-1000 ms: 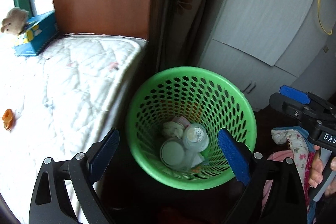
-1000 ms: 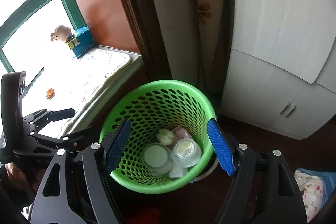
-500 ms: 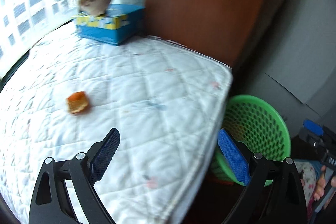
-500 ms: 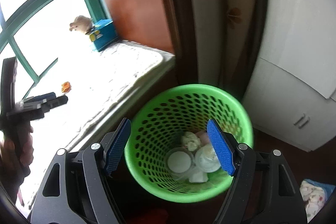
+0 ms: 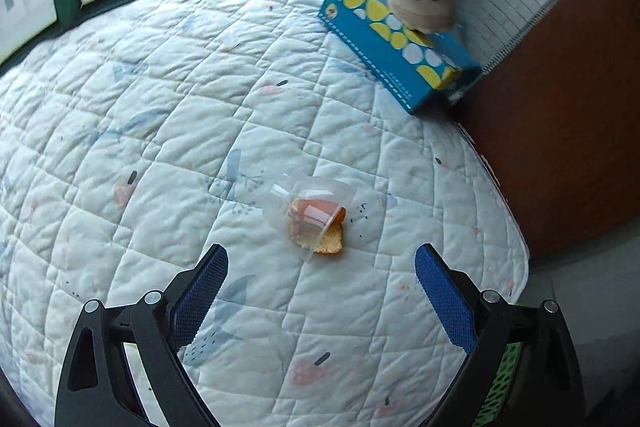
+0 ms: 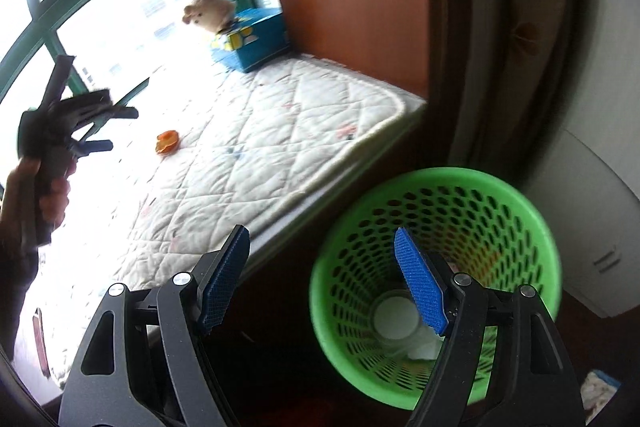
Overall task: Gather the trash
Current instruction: 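Move the left gripper to the clear cup holding the orange peel, then grasp and lift the clear cup with the left gripper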
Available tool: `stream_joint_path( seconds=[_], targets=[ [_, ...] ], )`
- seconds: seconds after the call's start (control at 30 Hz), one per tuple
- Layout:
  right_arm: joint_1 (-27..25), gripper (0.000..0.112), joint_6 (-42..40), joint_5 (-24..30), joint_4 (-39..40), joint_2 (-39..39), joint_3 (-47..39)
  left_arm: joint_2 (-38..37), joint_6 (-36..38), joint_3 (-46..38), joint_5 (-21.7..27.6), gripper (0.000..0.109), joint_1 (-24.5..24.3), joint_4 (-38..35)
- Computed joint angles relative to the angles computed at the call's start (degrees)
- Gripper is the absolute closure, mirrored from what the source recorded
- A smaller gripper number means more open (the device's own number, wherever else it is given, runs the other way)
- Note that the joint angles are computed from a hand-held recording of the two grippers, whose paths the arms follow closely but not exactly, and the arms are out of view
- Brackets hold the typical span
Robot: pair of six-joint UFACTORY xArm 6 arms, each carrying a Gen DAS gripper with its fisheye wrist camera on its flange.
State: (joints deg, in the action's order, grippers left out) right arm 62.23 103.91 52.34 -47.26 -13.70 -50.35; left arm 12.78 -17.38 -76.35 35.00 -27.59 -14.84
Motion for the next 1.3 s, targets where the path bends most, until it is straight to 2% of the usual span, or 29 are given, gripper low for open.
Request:
stream_joint_path(
  seconds=[0.33,0.5,0.67,0.83,0.93,1.1,1.23,1.3],
  targets=[
    [-4.38,0.037,-2.85,-8.61,1.13,3.55,-0.30,9.10,-3.27,-8.08,3.08,0.019,2.75,-13.07],
    [-5.46,0.037,-3.49,-10.40,1.63,3.94,0.29,11.16,-4.08,-9.22,2.15,0.032,3.04,-16.83],
    [-6.23,0.037,-3.68,-11.83,2.19,3.88,1.19,12.33,-4.66,-9.77,0.92,0.040,2.87,-17.31],
    [-6.40,0.037,-3.43,-12.38,2.21,4.04,1.41,11.65,-5.69,-9.29,-0.50,0.041,1.98,-11.66],
    [-6.47,0.037,-3.12,-12.63,1.79,4.10,1.29,9.60,-5.78,-6.82,-3.51,0.041,1.07,-7.09],
    [-6.66,0.037,-3.18,-13.46,0.95,5.16,0.16,5.11,-8.10,-1.43,-9.80,0.041,-0.94,9.63],
    [-6.90,0.037,-3.18,-14.45,0.21,6.37,-0.95,1.81,-12.42,2.68,-13.37,0.041,-2.00,23.70],
    [-6.97,0.037,-2.90,-14.96,-0.17,6.90,-1.44,0.57,-13.76,4.19,-14.54,0.041,-2.25,28.24]
  ],
)
